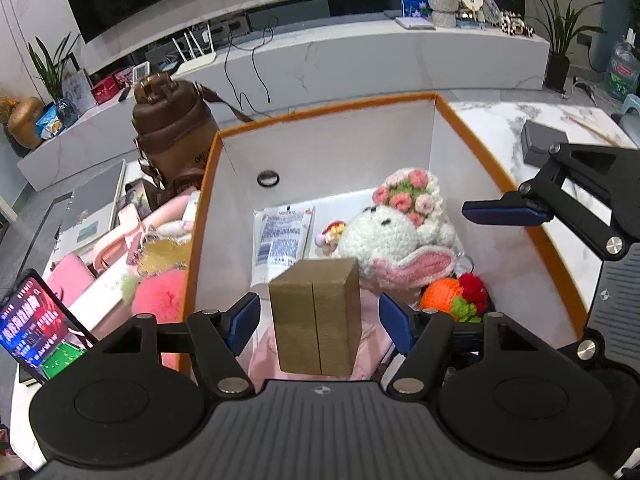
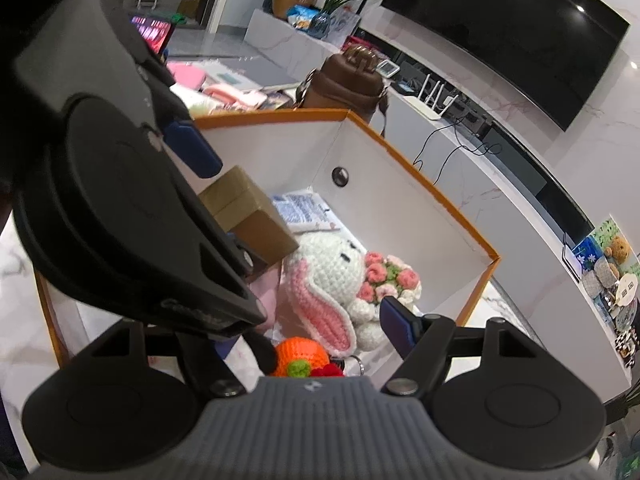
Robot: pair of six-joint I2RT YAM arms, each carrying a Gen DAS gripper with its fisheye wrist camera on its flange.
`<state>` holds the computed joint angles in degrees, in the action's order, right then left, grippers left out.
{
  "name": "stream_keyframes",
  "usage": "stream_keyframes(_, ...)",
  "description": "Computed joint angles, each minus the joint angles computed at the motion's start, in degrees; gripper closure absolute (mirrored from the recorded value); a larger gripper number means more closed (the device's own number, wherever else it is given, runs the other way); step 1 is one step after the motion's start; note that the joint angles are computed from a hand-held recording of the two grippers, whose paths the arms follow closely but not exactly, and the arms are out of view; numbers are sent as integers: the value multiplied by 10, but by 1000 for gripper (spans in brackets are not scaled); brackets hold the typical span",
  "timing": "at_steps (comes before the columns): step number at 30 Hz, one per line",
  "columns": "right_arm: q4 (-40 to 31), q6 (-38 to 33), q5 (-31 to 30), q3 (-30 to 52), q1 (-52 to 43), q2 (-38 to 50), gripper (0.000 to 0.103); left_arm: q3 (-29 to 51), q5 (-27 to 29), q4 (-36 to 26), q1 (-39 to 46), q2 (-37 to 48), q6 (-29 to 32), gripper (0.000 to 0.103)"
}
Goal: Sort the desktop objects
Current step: 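Open the right tool to drop the orange ball while the left tool releases the cardboard box into the box, then move both open tools back over the grey box and Vaseline tube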
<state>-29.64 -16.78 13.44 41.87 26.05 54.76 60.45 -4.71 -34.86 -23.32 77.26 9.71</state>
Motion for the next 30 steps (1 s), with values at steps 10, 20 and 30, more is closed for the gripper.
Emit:
stream_keyframes(10, -23, 21, -35, 5, -42, -57, 29, 20, -3, -14, -20, -26, -19, 23)
stream_keyframes(20, -47, 20, -60, 9, -85, -103, 29, 27, -5, -16, -34, -38, -43, 22)
stream_keyframes(30, -38, 8, -122, -7, -179, -148, 29, 41, -22, -2, -77, -29, -74, 18)
